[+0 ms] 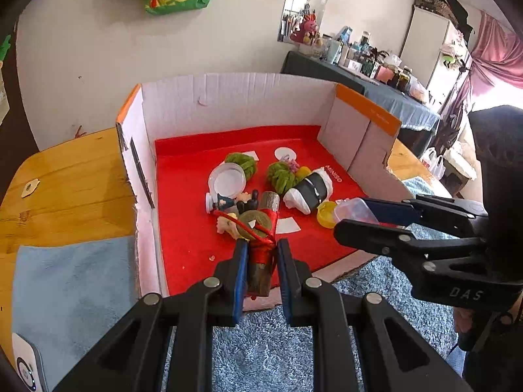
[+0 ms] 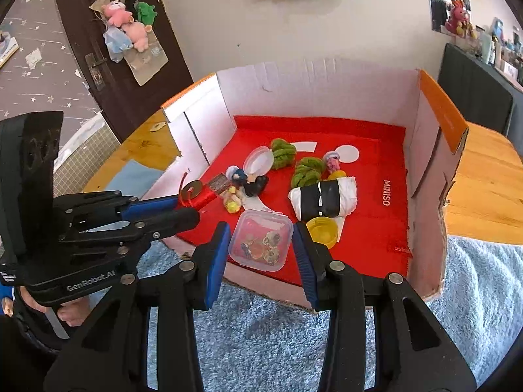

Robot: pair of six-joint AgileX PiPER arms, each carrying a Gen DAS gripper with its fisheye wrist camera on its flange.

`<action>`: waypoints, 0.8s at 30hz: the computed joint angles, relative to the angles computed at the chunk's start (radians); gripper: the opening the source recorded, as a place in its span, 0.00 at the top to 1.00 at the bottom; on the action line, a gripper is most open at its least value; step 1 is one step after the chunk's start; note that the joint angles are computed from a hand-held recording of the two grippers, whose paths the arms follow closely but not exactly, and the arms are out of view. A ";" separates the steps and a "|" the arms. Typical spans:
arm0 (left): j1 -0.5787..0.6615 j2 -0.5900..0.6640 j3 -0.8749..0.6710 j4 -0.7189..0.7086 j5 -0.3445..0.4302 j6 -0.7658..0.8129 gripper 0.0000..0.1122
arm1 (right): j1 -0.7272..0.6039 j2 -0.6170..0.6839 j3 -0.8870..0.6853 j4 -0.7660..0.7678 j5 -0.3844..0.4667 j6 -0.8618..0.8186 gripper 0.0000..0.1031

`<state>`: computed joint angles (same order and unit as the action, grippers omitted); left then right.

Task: Organize objects
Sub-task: 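Carry the stick in the left tool while the right tool carries the container into the box, then lower the stick onto the felt and open the left tool while the right tool releases the container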

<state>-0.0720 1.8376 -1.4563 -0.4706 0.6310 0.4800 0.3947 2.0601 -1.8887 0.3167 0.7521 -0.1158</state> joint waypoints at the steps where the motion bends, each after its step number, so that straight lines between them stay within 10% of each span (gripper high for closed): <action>1: -0.002 0.007 -0.009 0.013 0.009 -0.009 0.84 | -0.001 0.009 -0.012 0.001 0.010 0.000 0.63; 24: -0.003 0.093 -0.114 0.111 0.144 -0.034 0.84 | 0.007 0.255 -0.412 -0.072 0.315 0.059 0.63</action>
